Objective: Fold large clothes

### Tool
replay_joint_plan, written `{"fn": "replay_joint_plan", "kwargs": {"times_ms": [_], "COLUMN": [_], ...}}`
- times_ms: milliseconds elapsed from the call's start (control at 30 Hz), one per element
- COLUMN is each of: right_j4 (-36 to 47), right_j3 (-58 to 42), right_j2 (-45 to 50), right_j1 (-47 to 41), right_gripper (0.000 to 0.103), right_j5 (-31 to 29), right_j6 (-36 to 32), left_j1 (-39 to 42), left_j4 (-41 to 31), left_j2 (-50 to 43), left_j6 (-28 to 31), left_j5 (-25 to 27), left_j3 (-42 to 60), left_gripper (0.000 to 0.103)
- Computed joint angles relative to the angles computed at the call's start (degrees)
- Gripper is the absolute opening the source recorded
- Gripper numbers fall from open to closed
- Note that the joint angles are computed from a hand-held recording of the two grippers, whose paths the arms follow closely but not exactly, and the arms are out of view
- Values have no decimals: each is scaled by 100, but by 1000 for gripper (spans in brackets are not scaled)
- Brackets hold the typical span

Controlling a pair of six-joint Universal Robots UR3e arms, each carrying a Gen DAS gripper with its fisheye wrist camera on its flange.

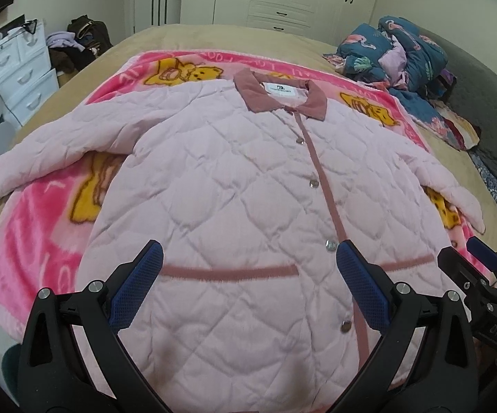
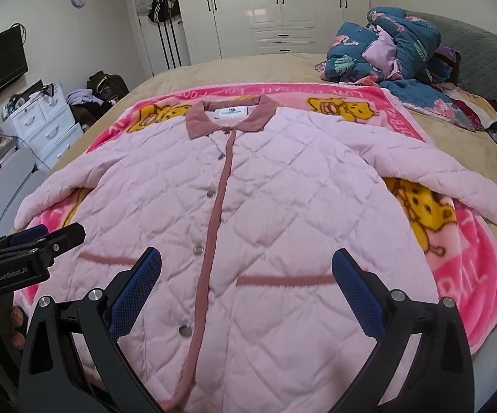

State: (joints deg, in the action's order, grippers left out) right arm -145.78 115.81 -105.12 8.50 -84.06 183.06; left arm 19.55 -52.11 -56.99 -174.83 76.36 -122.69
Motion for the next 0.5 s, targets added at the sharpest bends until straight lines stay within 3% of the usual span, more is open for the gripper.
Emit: {"fn": "replay_joint_plan", "kwargs": {"times_ms": [500], "right_j4": [296], "right_j3": [-1728], "right_j2": [1357], "right_j1": [-456], "right_gripper": [99], "right_j5": [177], "right_j6": [-113], "left_j1": [-729], "left_j4": [595], "left_j2": [-2181], "left_j6": [-622], "left_j5": [334], "left_j3": [1649], "left_gripper": [95]}}
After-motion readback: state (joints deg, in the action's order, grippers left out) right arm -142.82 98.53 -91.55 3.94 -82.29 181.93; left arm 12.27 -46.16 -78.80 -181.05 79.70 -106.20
